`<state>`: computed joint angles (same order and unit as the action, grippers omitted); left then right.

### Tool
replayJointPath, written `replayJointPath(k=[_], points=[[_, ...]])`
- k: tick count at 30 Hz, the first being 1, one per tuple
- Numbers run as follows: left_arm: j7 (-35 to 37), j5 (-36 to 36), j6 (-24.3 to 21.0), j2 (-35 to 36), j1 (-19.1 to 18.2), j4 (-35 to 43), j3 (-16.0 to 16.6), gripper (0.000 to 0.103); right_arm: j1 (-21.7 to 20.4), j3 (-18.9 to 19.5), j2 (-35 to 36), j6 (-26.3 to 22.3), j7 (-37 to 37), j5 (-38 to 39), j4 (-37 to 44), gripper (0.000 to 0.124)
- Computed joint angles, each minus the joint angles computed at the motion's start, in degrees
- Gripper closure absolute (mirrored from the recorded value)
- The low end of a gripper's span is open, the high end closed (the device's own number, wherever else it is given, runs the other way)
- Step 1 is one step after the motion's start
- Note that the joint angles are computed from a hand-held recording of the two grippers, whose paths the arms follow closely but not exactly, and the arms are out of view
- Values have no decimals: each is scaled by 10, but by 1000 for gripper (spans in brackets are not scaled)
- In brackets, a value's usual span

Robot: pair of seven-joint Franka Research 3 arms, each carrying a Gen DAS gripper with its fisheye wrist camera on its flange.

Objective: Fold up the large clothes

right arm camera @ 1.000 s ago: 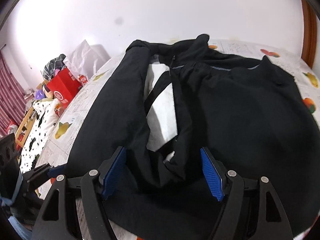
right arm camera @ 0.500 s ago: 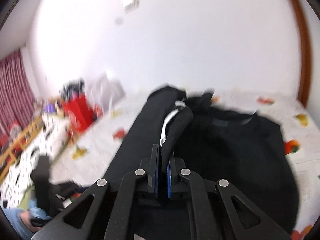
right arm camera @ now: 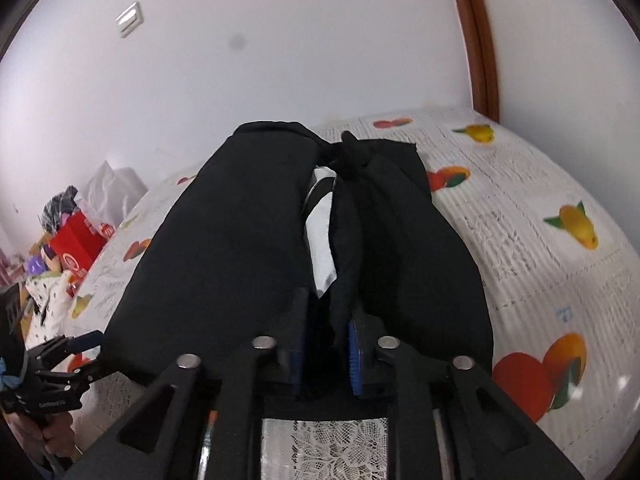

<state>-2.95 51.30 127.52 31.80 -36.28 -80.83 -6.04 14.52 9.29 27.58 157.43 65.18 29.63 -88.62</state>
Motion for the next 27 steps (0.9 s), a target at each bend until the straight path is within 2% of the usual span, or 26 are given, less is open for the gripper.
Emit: replayJointPath(k=[2, 6, 8, 9, 10, 13, 14, 15, 17, 18, 20, 21, 22, 24, 27], points=[[8, 2, 12, 10, 2, 12, 0, 30, -5, 6, 10, -8, -6, 8, 14, 70], [45, -22, 16, 50, 5, 68, 0, 30, 3, 0, 48, -63, 16, -3, 72, 66], [67, -40, 3, 75, 1, 106, 3, 30, 16, -8, 56, -64, 29, -19, 85, 66], [77, -50, -6, 86, -2, 124, 6, 30, 26, -19, 61, -67, 44, -36, 94, 67], [90, -63, -22, 102, -5, 151, 7, 30, 30, -21, 62, -68, 50, -45, 96, 75], [145, -90, -105, 163, -31, 256, 32, 32, 40, -27, 74, -88, 57, -77, 124, 110], [150, -89, -123, 173, -35, 273, 31, 32, 39, -23, 75, -89, 48, -82, 130, 114], [145, -89, -125, 175, -40, 275, 38, 33, 29, -9, 70, -75, 20, -72, 125, 115], [136, -95, -129, 174, -43, 274, 44, 34, -14, 44, 50, -38, -60, -3, 98, 117], [136, -98, -136, 175, -44, 278, 46, 34, -52, 86, 33, -9, -127, 75, 72, 117], [129, -102, -133, 170, -41, 270, 47, 35, -90, 127, 14, 30, -195, 163, 43, 117], [130, -103, -136, 169, -41, 270, 47, 35, -95, 126, 4, 55, -205, 191, 26, 117], [132, -104, -137, 169, -40, 270, 47, 35, -89, 114, 0, 58, -199, 199, 20, 117], [133, -104, -137, 170, -40, 271, 47, 35, -55, 54, 1, 41, -122, 160, 13, 116], [132, -100, -139, 171, -43, 273, 50, 35, -22, 2, 9, 18, -49, 98, 9, 110]])
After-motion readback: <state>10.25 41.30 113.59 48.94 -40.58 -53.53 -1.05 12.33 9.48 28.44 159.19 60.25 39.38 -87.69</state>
